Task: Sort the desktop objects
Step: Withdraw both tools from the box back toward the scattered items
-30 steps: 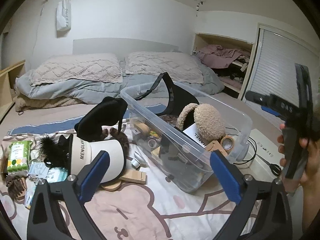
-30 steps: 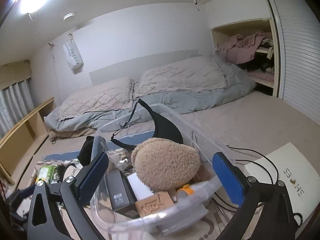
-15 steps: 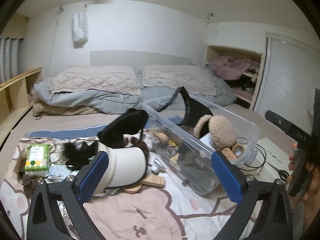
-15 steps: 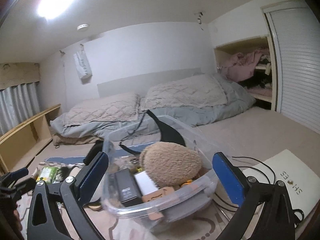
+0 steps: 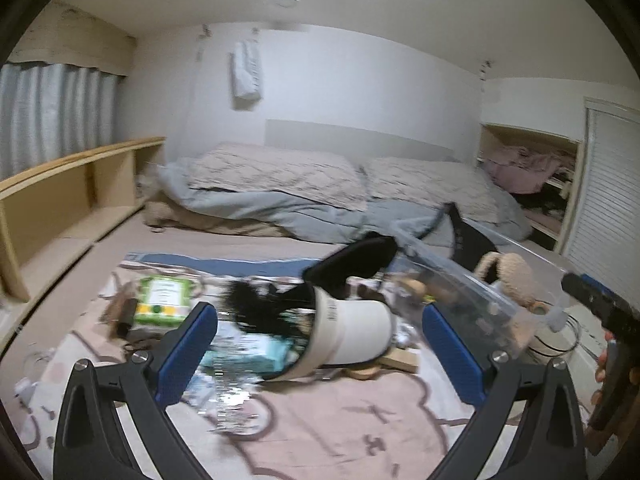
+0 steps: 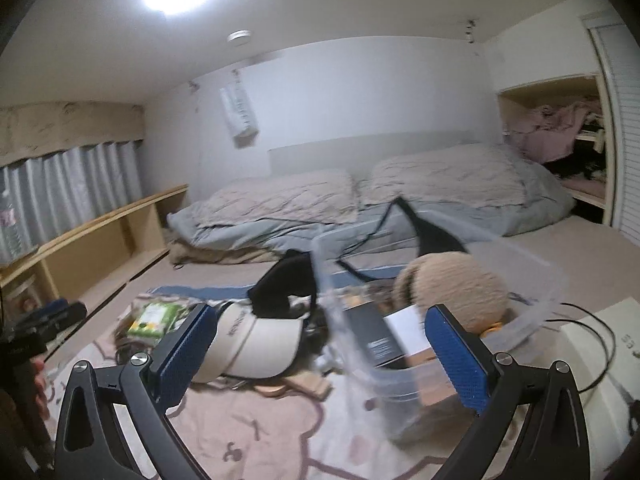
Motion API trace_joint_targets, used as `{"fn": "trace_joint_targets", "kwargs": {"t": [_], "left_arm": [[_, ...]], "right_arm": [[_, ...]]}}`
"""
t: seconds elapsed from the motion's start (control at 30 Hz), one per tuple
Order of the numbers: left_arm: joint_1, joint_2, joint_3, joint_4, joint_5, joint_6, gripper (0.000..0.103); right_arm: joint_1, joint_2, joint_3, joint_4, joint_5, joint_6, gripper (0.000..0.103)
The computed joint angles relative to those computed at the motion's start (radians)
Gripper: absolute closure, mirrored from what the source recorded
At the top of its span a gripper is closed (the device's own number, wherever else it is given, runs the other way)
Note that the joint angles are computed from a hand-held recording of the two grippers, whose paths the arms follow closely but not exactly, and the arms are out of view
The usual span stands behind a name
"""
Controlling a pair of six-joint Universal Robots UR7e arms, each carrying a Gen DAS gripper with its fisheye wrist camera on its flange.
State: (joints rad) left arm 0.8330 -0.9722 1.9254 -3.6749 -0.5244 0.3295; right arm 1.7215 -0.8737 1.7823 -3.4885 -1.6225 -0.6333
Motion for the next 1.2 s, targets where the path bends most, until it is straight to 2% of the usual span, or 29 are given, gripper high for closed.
{"fn": "trace_joint_targets", "kwargs": {"t": [0.13, 0.4, 0.67, 0.83, 0.97, 1.07, 1.2], "left_arm": [[0.004, -0.015, 0.033, -0.158, 0.041, 0.100, 0.000], [0.048, -0.023, 0.038, -0.411, 0.068, 0.251, 0.000], [0.110, 0.002, -0.001, -0.585, 0.103, 0.405, 0.000], [0.163, 0.006, -0.013, -0.532, 0.148, 0.338, 0.000], [0.213, 0.001, -0.004, -0.375, 0.189, 0.177, 0.000], [0.244, 0.006, -0.006, -0.288, 0.211, 0.110, 0.000], [0.283, -0.032, 0.028, -0.062, 0.182, -0.091, 0.000]], "right_arm": [[0.000, 0.040, 0.015, -0.040, 0.035, -0.016, 0.000], [0.015, 0.122, 0.012, -0.159, 0.029, -0.084, 0.000], [0.011, 0.187, -0.048, -0.126, 0.013, -0.059, 0.000], [-0.007, 0.234, -0.071, -0.147, 0.024, -0.053, 0.000], [-0.019, 0.257, -0.079, -0.137, 0.022, -0.058, 0.000], [-0.020, 0.271, -0.089, -0.120, -0.009, -0.074, 0.000], [-0.022, 0.283, -0.106, -0.061, -0.056, -0.085, 0.000]]}}
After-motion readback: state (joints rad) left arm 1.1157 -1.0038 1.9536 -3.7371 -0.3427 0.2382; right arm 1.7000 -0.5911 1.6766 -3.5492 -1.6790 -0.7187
